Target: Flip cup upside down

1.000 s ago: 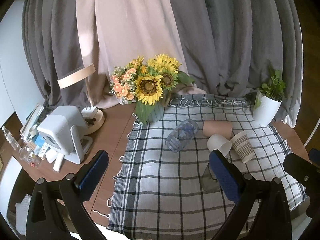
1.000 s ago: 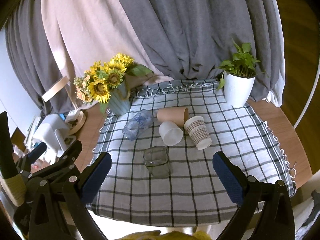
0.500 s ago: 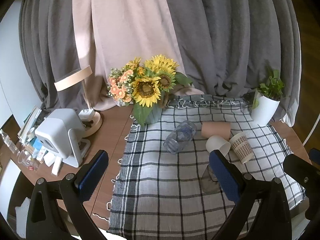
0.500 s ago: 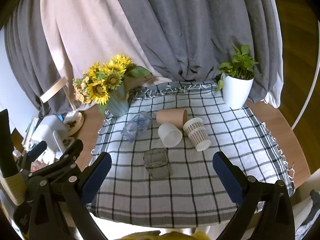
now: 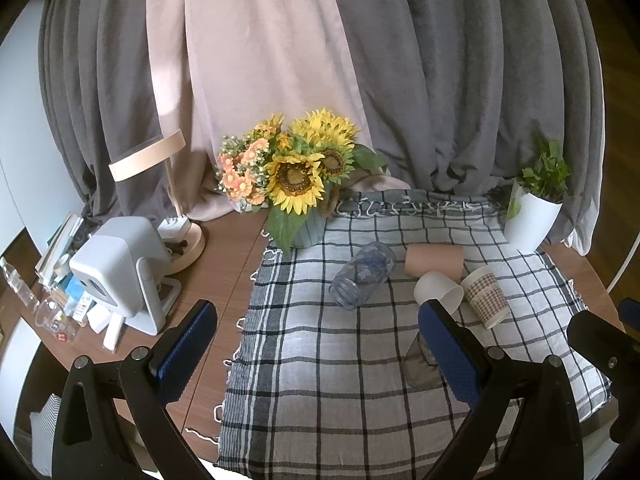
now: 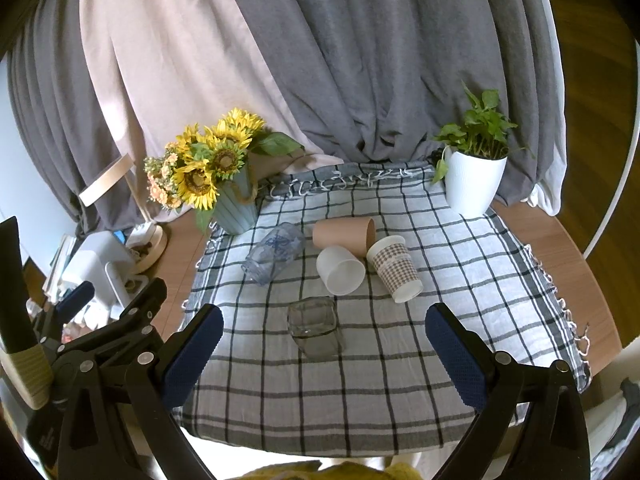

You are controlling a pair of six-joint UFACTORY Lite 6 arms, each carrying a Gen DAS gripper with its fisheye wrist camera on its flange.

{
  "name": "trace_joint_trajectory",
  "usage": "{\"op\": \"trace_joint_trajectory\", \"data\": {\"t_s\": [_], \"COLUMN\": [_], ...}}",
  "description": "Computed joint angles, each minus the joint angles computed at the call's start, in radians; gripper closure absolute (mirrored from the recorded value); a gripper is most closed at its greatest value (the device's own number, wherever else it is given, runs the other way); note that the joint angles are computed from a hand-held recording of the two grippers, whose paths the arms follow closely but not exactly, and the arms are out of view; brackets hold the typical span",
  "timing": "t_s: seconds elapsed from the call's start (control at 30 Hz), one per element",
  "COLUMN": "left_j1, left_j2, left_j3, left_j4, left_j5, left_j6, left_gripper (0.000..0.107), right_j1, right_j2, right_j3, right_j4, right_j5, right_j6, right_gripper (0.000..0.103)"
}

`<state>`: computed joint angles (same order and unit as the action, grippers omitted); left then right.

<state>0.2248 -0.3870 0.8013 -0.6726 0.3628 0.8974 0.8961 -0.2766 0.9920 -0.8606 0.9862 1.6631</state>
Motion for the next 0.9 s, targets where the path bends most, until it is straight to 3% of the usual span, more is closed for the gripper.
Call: {"op": "trace_joint_trajectory", "data": {"t_s": [0.9], "left_j1": [-0.024], "left_j2": [0.035], "left_j3": [0.03], "left_j4": [0.028], "left_j5": [-0.014], "left_j6": [-0.038], "left_gripper": [0.004], "right_j1": [-0.024], "right_j2": [0.022], "right_j3": [0.015], "right_j4": [0.0], "right_j5": [-0.02], "right_j6": [-0.016], "right_gripper": [0.001]}}
